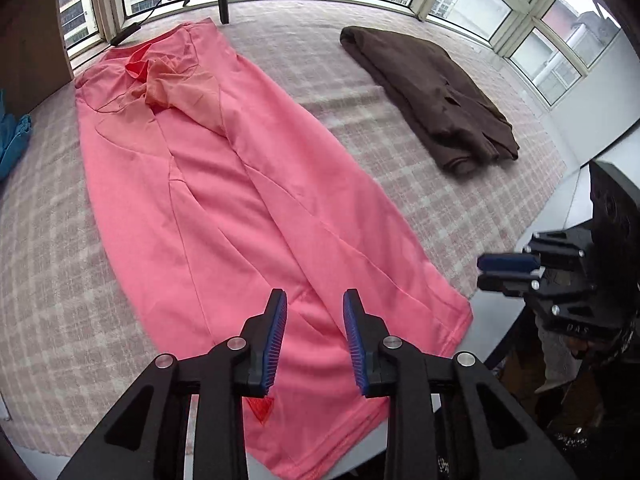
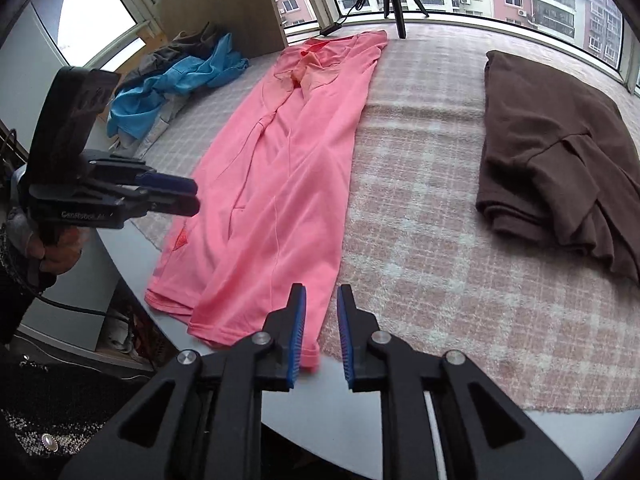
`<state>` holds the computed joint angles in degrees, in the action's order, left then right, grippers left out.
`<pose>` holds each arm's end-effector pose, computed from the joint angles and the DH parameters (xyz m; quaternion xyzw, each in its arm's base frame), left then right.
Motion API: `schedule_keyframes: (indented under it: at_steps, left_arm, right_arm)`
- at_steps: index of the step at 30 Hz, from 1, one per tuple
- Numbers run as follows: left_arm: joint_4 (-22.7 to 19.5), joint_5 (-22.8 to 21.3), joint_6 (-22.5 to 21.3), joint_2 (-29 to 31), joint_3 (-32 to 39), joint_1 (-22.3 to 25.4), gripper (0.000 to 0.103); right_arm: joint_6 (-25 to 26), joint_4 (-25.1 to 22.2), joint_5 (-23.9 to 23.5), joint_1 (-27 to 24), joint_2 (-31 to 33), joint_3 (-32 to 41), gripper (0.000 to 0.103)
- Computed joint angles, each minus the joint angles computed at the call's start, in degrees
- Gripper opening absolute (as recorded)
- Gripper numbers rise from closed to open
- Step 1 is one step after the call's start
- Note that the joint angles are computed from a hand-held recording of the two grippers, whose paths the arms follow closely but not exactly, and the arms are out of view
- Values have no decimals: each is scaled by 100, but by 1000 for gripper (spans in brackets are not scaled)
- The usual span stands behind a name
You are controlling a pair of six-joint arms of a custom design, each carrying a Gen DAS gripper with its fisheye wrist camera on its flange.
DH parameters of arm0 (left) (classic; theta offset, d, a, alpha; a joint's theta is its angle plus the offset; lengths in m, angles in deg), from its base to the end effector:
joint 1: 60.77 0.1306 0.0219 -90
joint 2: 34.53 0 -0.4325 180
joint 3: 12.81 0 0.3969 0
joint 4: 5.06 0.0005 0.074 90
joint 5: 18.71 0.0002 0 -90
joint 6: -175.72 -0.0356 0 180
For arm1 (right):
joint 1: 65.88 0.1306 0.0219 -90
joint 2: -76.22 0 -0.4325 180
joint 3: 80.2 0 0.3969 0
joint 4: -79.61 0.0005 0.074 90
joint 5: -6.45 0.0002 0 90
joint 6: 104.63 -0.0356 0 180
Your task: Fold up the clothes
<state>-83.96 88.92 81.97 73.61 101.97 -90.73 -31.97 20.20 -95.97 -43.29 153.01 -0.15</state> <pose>0.4999 -0.3012 0.4846 0.3057 0.9276 -0.1820 0.1141 0.3479 0.1525 0.4838 -0.0750 0.9486 0.1961 0.2367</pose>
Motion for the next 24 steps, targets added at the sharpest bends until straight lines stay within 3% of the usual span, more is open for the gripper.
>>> schedule_keyframes:
  at_steps: [2, 7, 9, 10, 11, 14, 18, 20, 21, 24]
  left_arm:
    - [-73, -40, 197, 427, 389, 16, 27]
    - [-143, -103, 149, 804, 670, -11, 24]
    - [-117, -68, 154, 853, 688, -17, 14]
    - [-68, -70, 169, 846, 668, -22, 2]
    - [9, -16, 211, 822, 641, -19, 0]
    - [262, -102, 344, 621, 562, 2, 0]
    - [261, -280, 118, 469, 363, 31, 1]
    - [-207, -494, -42, 647, 417, 17, 0]
    - [-96, -527, -6, 583, 338, 25, 1]
    - [348, -708, 226, 268, 138, 51, 19]
  right_arm:
    - [-74, 65, -113, 60, 141, -45, 16]
    - [-64, -82, -108, 151, 208, -132, 16]
    - [-60, -140, -142, 156, 176, -192, 16]
    - [-27, -160, -131, 165, 162, -220, 16]
    - [-3, -166, -110, 175, 148, -235, 16]
    - [21, -186, -75, 206, 147, -240, 16]
    - [167, -263, -3, 260, 153, -221, 16]
    - [294, -420, -14, 281, 214, -136, 16]
    - [390, -566, -65, 277, 282, -51, 16]
    - [283, -526, -710, -98, 350, 140, 16]
